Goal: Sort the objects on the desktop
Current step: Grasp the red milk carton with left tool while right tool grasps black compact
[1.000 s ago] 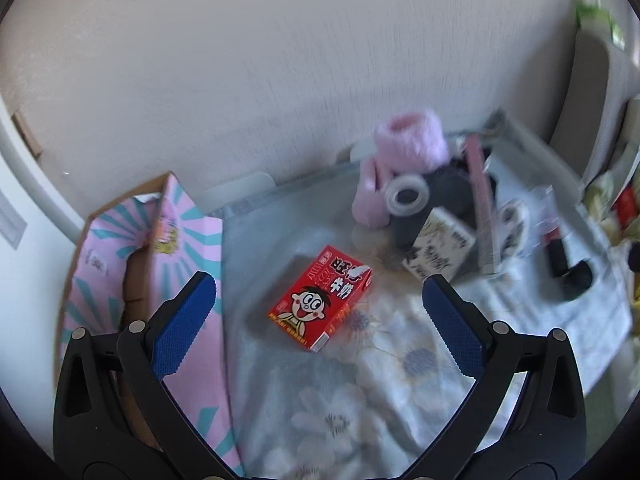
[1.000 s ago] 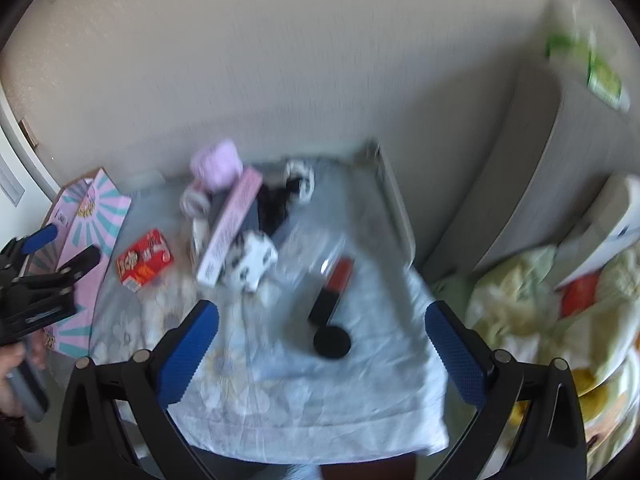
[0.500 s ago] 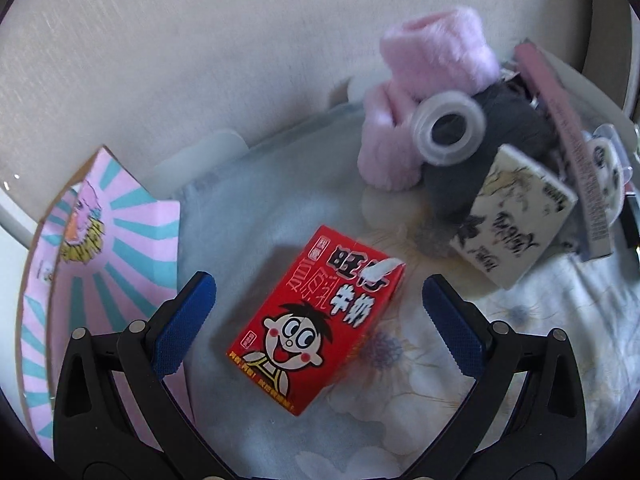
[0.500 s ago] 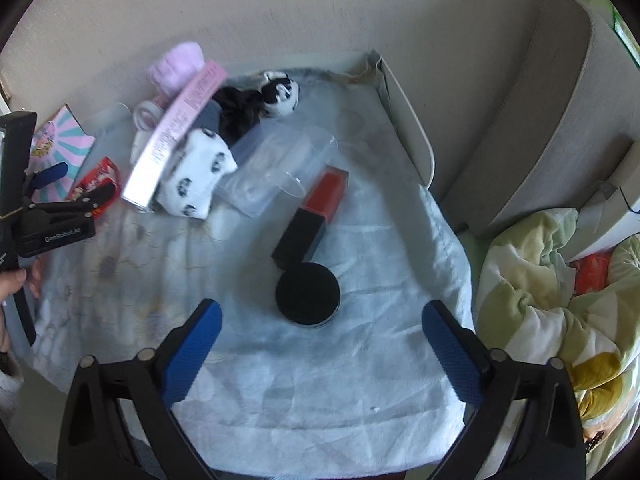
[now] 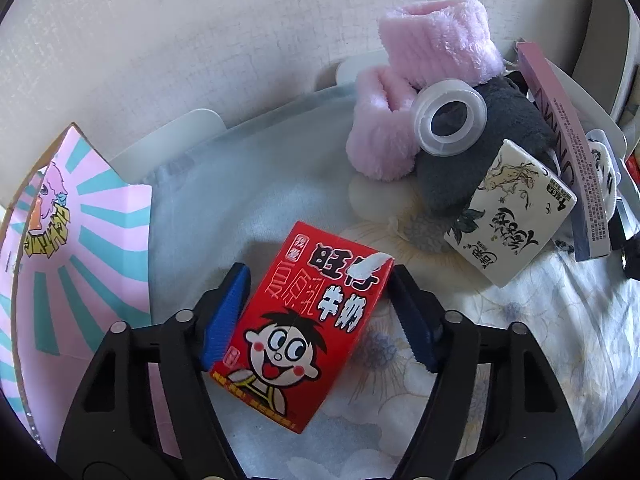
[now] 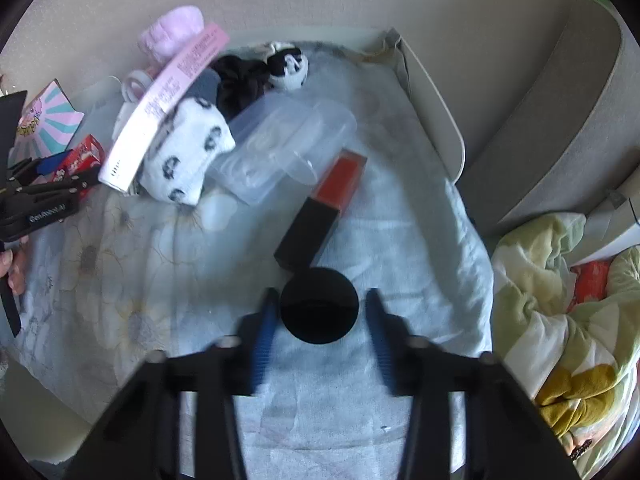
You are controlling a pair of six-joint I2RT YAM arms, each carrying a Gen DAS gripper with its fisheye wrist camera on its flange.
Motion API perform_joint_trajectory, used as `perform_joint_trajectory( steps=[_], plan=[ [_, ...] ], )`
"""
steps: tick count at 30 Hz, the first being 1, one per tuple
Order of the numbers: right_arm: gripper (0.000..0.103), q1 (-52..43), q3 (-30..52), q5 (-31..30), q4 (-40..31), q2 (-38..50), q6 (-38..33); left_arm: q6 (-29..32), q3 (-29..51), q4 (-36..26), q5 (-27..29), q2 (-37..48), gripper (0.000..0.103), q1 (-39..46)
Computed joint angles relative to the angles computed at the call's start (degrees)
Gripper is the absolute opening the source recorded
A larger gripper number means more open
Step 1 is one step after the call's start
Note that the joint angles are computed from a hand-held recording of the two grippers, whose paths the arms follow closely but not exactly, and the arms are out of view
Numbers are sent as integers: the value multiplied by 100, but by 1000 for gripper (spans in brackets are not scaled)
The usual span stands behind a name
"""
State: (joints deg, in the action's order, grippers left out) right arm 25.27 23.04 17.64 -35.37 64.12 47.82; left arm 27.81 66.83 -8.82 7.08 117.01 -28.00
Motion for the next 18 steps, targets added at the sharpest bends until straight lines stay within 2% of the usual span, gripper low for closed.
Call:
perform_joint_trajectory(
  steps=[5,18],
  plan=[
    [33,-5,-88,-46,-50,-237,181,-41,89,-314,137,-123,57,2],
    [33,347,97,123,-522,-551,448,-408,59,-821,414,-519,52,-71]
  ],
)
